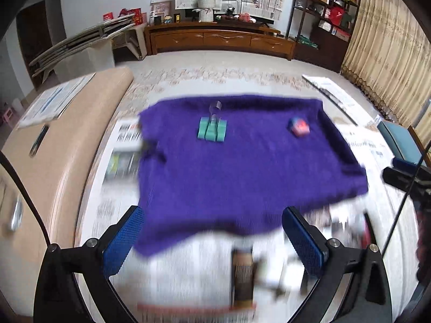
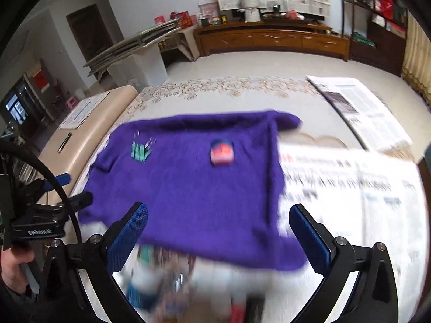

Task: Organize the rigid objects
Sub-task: 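Grasp the brown Grand Reserve bottle with the left tool while the right tool grasps the black marker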

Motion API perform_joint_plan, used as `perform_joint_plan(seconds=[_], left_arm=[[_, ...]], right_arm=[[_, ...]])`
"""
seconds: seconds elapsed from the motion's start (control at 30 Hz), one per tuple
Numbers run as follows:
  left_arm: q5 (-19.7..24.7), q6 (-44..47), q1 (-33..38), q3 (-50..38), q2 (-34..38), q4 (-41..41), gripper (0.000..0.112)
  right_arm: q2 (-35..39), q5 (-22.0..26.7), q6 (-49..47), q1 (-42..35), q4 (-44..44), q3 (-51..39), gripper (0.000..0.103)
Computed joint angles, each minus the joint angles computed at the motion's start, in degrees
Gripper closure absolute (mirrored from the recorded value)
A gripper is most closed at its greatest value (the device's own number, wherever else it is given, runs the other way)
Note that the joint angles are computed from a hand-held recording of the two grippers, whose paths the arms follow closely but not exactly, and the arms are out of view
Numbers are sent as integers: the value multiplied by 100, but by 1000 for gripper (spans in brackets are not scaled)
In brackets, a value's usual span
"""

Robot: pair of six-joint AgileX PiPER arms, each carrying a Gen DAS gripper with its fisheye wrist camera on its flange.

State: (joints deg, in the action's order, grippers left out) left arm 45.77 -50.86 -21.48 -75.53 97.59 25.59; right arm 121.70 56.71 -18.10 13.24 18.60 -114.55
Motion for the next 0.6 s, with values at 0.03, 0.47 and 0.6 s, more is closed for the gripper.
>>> perform_joint_plan(seconds=[0.03, 0.47, 0.6], left_arm=[[-85, -281, -83, 352, -197, 66, 9], [32, -1680, -1193, 1334, 18, 1627, 9], [-87, -1539, -1109, 1298, 227, 1555, 10]], right_arm=[[-262, -155, -51, -17, -32, 414, 0], [-1899, -1678, -915, -703, 1167, 3398, 0], [-1923, -1880, -818, -611, 878, 3489, 0]])
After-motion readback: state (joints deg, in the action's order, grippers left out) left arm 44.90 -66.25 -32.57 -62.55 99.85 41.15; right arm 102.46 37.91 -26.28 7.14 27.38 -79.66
